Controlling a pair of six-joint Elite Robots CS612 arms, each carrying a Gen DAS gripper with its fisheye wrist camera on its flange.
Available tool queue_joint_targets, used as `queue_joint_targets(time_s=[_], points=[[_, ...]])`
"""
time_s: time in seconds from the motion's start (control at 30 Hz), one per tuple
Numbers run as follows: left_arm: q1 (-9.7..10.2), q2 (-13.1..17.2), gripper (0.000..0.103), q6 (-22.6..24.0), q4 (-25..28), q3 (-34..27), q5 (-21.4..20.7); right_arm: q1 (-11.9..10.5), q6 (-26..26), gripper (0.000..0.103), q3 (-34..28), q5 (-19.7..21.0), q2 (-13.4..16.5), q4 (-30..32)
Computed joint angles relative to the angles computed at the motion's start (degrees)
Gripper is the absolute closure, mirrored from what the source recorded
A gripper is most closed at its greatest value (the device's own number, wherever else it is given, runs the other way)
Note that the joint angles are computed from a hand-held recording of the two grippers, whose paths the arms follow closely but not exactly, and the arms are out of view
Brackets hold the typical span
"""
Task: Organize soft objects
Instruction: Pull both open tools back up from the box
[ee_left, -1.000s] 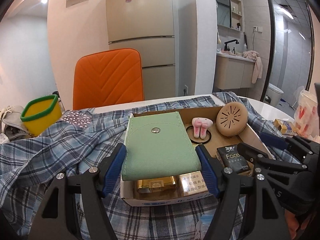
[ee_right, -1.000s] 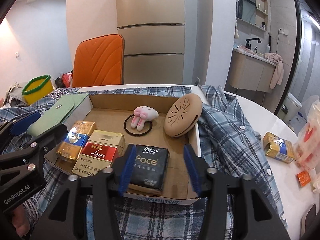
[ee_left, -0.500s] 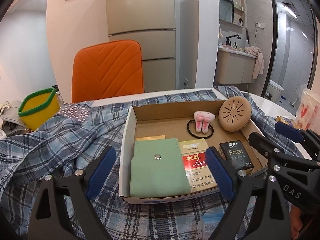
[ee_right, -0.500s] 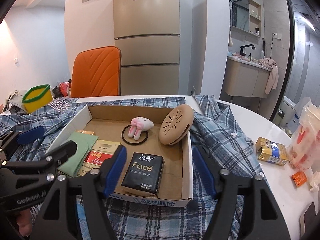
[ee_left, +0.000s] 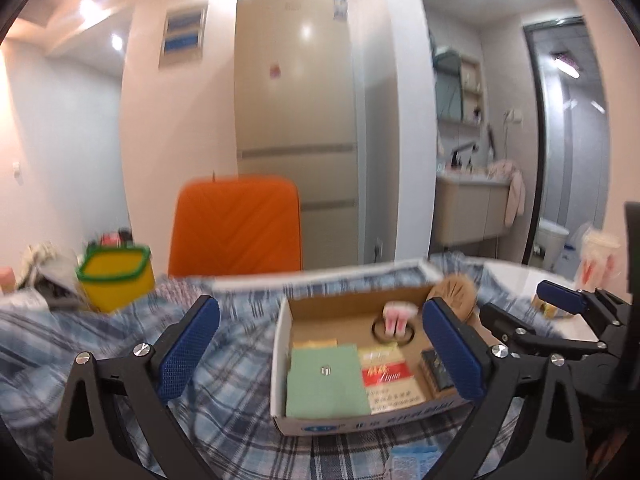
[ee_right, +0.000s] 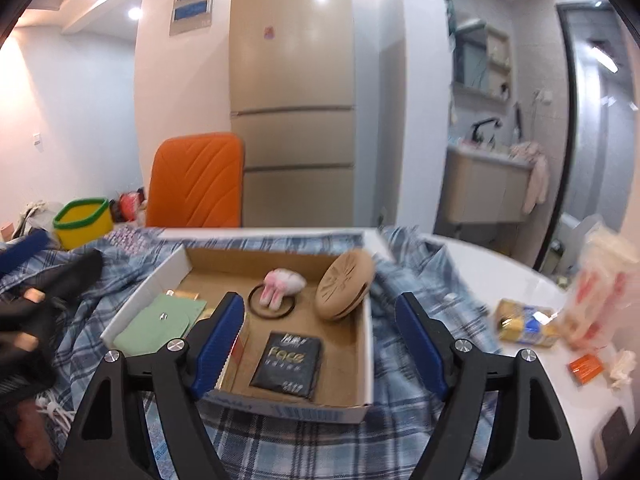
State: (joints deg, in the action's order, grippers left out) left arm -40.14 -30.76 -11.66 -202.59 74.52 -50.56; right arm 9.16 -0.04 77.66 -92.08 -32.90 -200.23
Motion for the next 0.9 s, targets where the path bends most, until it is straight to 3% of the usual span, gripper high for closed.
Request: queue_joint_targets(time_s=[0.07, 0.2, 0.43, 0.5, 0.73, 0.9], points=[[-0.60, -0.3, 0.002, 4.5, -4.1, 0.7, 1.2, 0.1, 0.6, 0.014, 1.1, -0.4, -0.4, -4.4], [-1.39, -1.3, 0.001, 9.3, -11.3, 2.9, 3.3, 0.1, 1.8, 0.013, 3.1, 0.6, -1.8, -8.2], [-1.25, -4.5, 0.001, 7.4, -15.5, 8.4, 2.7, 0.1, 3.3, 0.010, 6.7, 3.5, -4.5, -12.3], [-1.43, -4.9, 0.001, 8.2, -16.8, 9.4, 3.3, 0.1, 3.6, 0.000, 7.9, 4.8, -5.3, -13.9], [-1.78, -6.6, 0.001, 5.5, -15.3, 13.7, 3.3, 0.8, 3.4, 0.000, 11.5, 5.8, -6.9, -17.5], [-2.43, -6.6, 0.001, 4.3, -16.4, 15.8, 5.6, 1.4, 2.3, 0.000, 13.1, 6.0, -7.0, -19.0]])
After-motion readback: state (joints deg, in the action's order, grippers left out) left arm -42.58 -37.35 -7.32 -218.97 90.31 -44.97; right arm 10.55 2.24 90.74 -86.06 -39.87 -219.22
